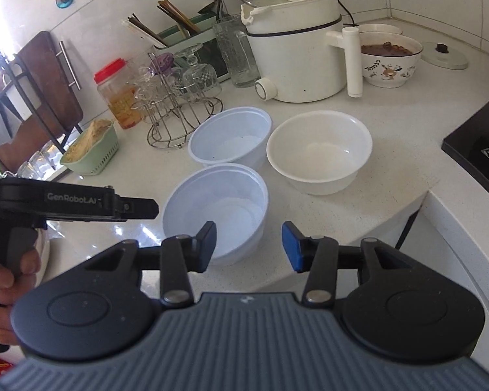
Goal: Organize plates and bowls
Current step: 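Move both grippers to the rim of a translucent plastic bowl, then close both grippers on the rim of the translucent bowl, then carry the translucent bowl with both grippers toward the plate stack and lower it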
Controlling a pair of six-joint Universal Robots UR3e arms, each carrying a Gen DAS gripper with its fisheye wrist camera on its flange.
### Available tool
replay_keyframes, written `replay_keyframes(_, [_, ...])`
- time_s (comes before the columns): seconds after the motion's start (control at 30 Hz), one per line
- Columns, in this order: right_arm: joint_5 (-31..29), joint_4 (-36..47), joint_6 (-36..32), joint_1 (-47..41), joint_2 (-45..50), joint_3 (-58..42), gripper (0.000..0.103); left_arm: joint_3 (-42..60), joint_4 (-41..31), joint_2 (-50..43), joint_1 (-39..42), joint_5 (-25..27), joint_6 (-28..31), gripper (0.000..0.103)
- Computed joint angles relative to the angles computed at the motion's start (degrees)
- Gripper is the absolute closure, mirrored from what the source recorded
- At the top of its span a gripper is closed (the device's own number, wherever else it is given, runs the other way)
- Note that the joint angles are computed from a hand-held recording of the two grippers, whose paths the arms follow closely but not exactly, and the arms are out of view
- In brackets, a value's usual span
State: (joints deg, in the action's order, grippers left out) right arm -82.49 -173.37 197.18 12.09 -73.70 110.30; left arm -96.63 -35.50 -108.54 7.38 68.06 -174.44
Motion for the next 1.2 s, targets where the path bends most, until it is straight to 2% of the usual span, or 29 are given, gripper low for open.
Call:
replay_keyframes(0.17, [-0.3,-0.7,0.2,0.0,4.9,-4.1,0.057,4.0,-2.4,-3.7,-0.6,-0.1,-0.1,0.056])
replay_keyframes(0.27, [-1.3,0.7,1.3,0.3,6.8,-6.4,0.066,5.4,-2.6,-5.2,-0.9,-0.3,-0.3,0.063])
replay_keyframes(0.33, [-3.2,2.7,1.5,1.1,7.7,-8.2,0.074,6.3,-3.1,-6.0,-1.0,-0.4,-1.1,0.072])
replay_keyframes(0.4, [-2.3,2.9,1.8,0.8,8.0,-8.6,0.075,5.7,-2.3,-6.1,-0.5,-2.2,-1.7,0.088])
replay_keyframes(0.43, [-1.9,2.9,1.8,0.8,8.1,-8.7,0.076,5.5,-1.8,-6.0,-0.5,-2.5,-2.1,0.090])
replay_keyframes(0.57, [-2.6,3.4,1.7,1.1,7.7,-8.9,0.082,6.5,-2.4,-6.4,-1.0,-1.6,-1.7,0.091])
replay_keyframes(0.8, [1.0,2.9,3.2,0.2,6.4,-9.0,0.082,7.6,-5.5,-4.3,0.8,-2.4,-1.0,0.091])
replay_keyframes(1.2, [6.2,5.8,4.1,4.5,11.9,-19.2,0.082,-1.7,-7.5,6.7,11.4,-4.3,1.2,0.091])
